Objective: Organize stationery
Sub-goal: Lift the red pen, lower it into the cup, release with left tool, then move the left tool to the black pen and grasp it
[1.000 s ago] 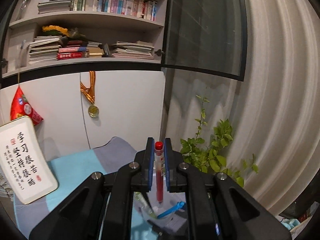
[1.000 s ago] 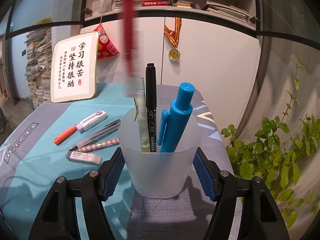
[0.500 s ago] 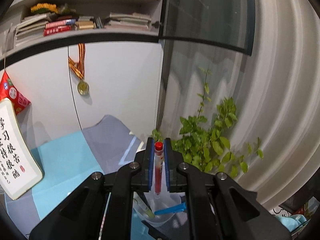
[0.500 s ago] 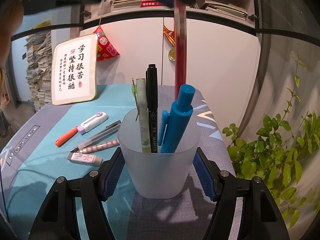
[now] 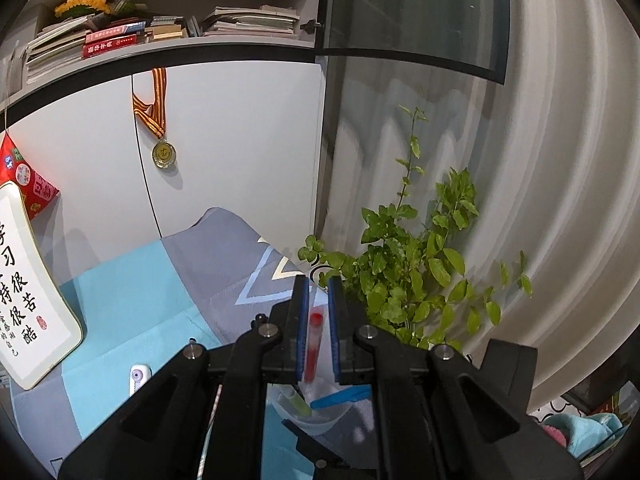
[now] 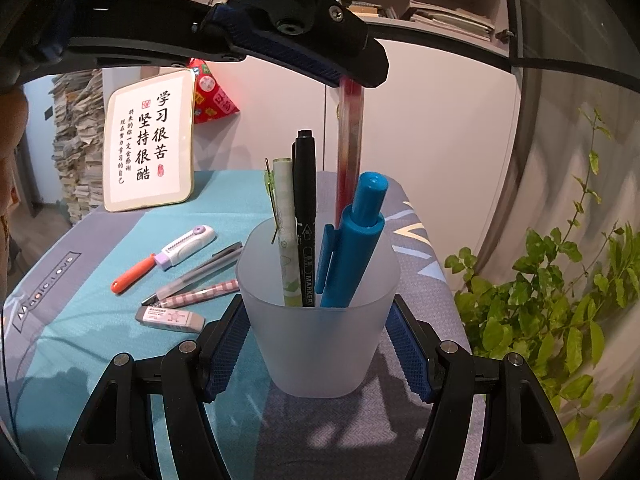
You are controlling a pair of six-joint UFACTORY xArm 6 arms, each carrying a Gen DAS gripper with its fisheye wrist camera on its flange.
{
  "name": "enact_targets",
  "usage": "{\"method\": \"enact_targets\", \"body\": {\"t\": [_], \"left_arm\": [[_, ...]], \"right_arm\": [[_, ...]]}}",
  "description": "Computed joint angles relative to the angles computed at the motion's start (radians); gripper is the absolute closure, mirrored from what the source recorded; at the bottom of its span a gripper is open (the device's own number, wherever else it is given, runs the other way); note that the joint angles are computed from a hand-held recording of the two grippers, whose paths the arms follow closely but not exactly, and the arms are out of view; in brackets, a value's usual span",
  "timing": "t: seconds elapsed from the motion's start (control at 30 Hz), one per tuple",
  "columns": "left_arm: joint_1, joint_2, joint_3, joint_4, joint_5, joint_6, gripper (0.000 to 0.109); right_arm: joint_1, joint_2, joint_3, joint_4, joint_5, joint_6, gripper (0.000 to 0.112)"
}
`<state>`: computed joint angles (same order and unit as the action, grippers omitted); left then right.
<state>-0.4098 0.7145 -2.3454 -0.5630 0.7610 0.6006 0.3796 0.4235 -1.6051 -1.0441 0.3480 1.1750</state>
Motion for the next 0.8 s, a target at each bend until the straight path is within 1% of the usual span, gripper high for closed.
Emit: {"method": "enact_targets", "body": {"t": [0.1, 0.23, 0.4, 0.5, 0.63, 0.8], "left_arm": [[-0.003, -0.018, 0.027, 0.012, -0.008, 0.006, 0.101], [-0.001, -0.065, 0.099, -0.01, -0.047, 0.037, 0.101], [0.025, -0.13, 0.19, -0.051, -0.088, 0.062, 0.099], [0.043, -0.166, 0.252, -0.047, -0.127, 0.066, 0.099], [0.077, -0.19, 0.313, -0.015, -0.156, 0.03, 0.098], [0.11, -0.203, 0.386, 0.045, -0.157, -0.03, 0.098]], "right_arm": [[0.0, 0.0, 0.0, -0.002, 0.0, 0.002, 0.042], [0.0, 0.0, -0.001, -0.001, 0.0, 0.0, 0.042], [0.0, 0.0, 0.001, -0.002, -0.001, 0.001, 0.042], [-0.001, 0.0, 0.001, -0.002, -0.001, 0.001, 0.042], [-0.001, 0.0, 0.001, -0.002, -0.001, 0.002, 0.042], [0.001, -0.003, 0.0, -0.002, 0.005, 0.0, 0.042]]}}
